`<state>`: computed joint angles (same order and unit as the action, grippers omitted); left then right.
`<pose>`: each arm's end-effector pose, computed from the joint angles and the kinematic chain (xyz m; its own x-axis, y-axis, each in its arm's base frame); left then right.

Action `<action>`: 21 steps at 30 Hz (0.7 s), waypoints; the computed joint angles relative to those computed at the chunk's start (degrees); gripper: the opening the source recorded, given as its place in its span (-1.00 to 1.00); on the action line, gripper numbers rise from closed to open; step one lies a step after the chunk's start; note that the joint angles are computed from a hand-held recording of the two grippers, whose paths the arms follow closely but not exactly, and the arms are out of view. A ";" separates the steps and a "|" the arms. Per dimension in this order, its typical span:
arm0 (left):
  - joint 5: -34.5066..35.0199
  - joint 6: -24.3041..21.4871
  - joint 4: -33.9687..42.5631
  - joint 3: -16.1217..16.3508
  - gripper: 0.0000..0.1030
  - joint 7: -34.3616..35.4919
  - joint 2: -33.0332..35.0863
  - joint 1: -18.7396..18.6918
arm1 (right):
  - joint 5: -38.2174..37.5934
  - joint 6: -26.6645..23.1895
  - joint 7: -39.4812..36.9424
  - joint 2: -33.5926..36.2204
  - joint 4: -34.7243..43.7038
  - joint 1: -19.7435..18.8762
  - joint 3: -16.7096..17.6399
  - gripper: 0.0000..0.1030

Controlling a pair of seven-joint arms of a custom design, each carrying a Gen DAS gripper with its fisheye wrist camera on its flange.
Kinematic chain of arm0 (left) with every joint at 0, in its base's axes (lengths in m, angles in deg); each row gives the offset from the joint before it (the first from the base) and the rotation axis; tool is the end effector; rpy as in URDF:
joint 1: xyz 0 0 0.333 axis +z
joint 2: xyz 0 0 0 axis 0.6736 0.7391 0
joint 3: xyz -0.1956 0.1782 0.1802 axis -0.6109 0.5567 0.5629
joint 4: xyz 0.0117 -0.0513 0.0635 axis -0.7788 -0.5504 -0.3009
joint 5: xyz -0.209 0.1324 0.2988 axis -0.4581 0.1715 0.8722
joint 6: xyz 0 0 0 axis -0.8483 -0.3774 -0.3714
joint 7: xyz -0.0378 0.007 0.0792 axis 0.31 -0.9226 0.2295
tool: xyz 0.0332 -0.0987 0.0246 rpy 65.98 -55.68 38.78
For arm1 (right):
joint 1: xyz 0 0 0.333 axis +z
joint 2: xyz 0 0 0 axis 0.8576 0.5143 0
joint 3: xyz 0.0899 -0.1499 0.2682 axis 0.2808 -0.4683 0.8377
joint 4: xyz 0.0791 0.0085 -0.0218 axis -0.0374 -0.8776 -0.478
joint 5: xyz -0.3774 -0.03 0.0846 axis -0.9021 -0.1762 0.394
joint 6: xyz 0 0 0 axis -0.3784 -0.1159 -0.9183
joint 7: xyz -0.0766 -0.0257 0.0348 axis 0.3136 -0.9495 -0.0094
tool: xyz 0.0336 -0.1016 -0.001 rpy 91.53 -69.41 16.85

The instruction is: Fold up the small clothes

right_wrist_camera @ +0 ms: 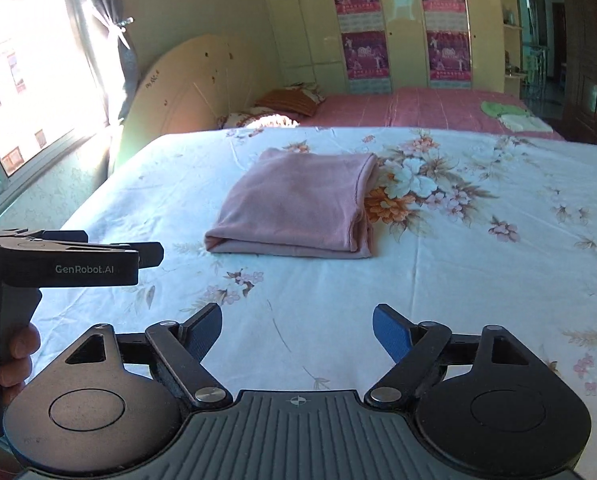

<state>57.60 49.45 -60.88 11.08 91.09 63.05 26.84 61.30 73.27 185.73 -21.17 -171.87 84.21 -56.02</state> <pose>0.5879 -0.2621 0.6381 0.1572 -0.9814 -0.1097 -0.6139 -0.0101 -0.7894 0.5864 0.3301 0.6317 0.3944 -0.8924 -0.2194 -0.6259 -0.0861 -0.7751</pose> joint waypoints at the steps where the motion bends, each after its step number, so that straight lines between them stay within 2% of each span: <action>1: 2.04 -1.18 -1.30 -0.15 0.99 -2.10 -1.71 -0.76 | -2.39 2.45 1.40 -2.48 -2.96 0.79 -0.73 0.74; 3: 3.22 -2.74 -3.37 -1.11 0.99 -3.92 -4.65 -1.30 | -10.30 6.57 7.64 -6.54 -7.64 2.25 -2.20 0.82; 5: 1.44 -3.71 -4.68 -2.16 0.99 -3.96 -6.90 -1.21 | -22.34 9.07 17.96 -10.25 -11.22 2.69 -2.90 0.90; 8: -0.30 -5.28 -6.40 -3.62 0.99 -4.59 -9.87 -0.99 | -36.12 9.45 29.97 -14.48 -14.25 0.63 -0.97 0.97; 10: 1.27 -6.54 -7.66 -4.76 0.99 -6.01 -11.66 -0.90 | -41.25 8.90 35.16 -16.63 -15.61 -1.28 1.07 0.99; 13: 1.88 -6.79 -9.66 -5.87 0.99 -7.21 -14.23 -0.57 | -43.09 8.53 38.95 -19.27 -17.78 -3.91 3.58 0.99; 21: -0.34 -6.83 -12.55 -7.59 0.99 -7.87 -18.01 0.72 | -42.39 7.74 42.56 -23.72 -21.23 -10.17 9.31 0.99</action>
<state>57.25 42.62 -73.43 3.50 83.21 45.04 27.56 18.91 81.02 228.29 -44.89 -193.10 74.04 -46.71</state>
